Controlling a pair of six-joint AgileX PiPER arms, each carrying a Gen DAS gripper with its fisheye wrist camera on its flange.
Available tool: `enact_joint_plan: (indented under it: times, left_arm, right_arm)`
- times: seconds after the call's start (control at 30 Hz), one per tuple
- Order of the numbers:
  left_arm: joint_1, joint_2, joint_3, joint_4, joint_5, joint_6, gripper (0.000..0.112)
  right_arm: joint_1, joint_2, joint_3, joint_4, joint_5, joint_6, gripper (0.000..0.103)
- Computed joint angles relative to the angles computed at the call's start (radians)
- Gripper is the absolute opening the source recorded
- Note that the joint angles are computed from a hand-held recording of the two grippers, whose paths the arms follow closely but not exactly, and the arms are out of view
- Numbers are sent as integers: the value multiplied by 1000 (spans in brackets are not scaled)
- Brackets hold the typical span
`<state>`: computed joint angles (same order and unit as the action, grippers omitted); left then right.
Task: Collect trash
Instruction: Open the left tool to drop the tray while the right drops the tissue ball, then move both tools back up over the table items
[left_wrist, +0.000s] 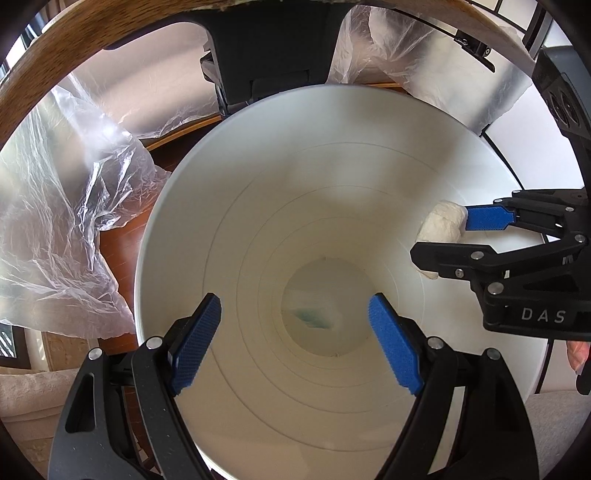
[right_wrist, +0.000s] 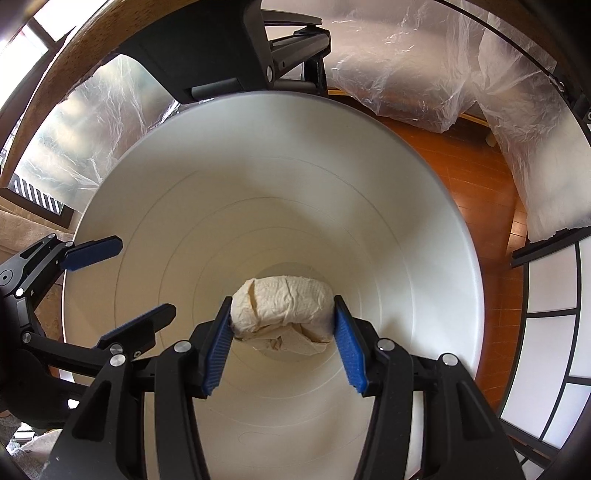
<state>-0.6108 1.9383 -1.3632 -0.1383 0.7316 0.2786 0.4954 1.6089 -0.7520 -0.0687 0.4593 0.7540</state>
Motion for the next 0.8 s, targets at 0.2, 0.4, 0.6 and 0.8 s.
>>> enact_joint_plan:
  times: [0.2,0.4,0.6,0.8]
  left_arm:
    - [1,-5,9,4,-10,-1,84]
    - [1,-13,19,9,-18,-11,84]
    - [4,-35,35,1,-36,-10,87]
    - [12,-104,77,-28,-62,19,92]
  right_arm:
    - [-8,-7,10,2,-5,-3,52]
    - [-7,-16,21,-1,-16,9,53]
    - [1,-56,26,-24,-21,34,75]
    - [58,-159,26,-182,29,182,82]
